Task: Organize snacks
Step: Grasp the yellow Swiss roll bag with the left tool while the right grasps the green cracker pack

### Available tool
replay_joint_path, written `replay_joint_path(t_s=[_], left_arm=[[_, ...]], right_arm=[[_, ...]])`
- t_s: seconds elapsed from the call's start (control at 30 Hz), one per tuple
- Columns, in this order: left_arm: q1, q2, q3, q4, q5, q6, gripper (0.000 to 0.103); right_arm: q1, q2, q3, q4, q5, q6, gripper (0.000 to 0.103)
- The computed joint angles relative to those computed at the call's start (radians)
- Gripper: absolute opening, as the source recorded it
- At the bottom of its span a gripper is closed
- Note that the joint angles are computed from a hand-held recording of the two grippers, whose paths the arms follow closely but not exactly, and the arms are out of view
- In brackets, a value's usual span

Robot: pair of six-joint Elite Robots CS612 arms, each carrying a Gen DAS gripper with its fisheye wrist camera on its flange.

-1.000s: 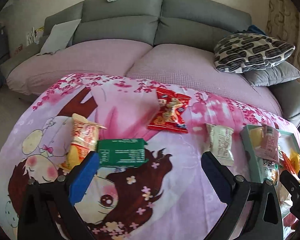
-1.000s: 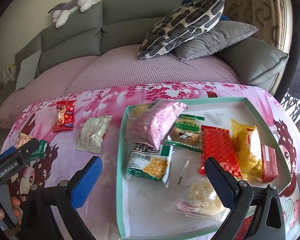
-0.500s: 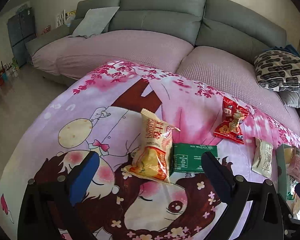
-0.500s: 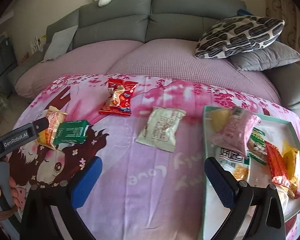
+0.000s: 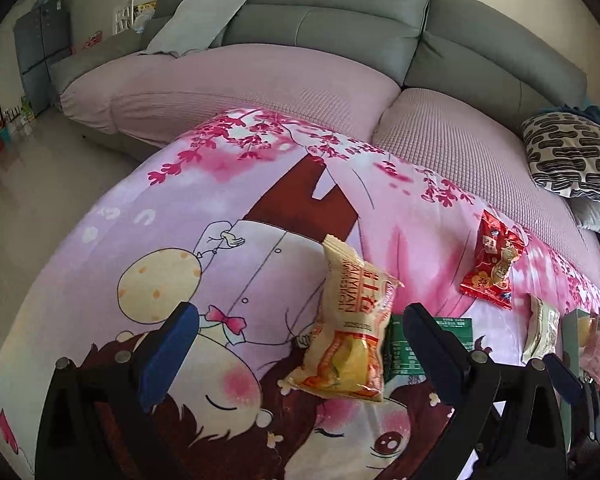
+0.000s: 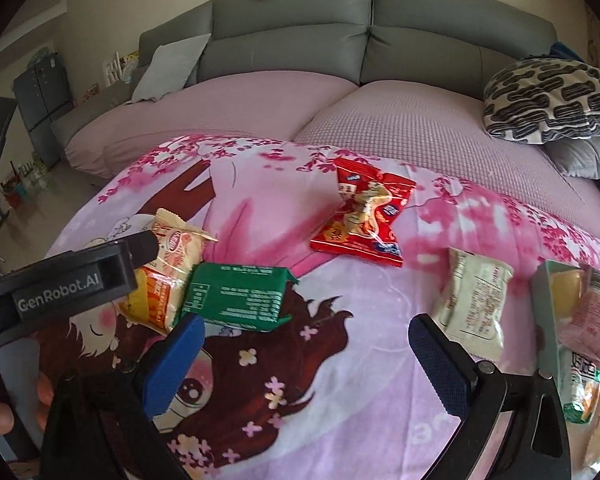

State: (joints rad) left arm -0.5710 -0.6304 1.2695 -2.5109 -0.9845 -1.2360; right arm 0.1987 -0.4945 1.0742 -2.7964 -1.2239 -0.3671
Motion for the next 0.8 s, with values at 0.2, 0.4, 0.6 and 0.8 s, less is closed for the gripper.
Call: replay_joint_path(t_s=[0.2,0.4,0.6,0.8], left_arm=[[0.012,-0.011,0.038,-0.051,-0.037,-0.036,0.101],[0.017,-0.017,0.061,-0.092,-0.050,-0.059,0.101],[0.019,0.000,0.042,-0.119,-0.075,-0.012,0.101],[0.020,0.028,0.004,-0.163,-0.111,0.058,0.101]], right_arm=[[0.023,0.025,-0.035,0.017,0.001,-0.022,0.103],[0.043,0.046,-0.062,0.038,-0.022,-0.046,0.103],[0.048,0.064,-0.095,0.068,-0.080,-0.020,0.103],[0.039,0.073,-0.112,0.079,-0.096,0.010,0.103]])
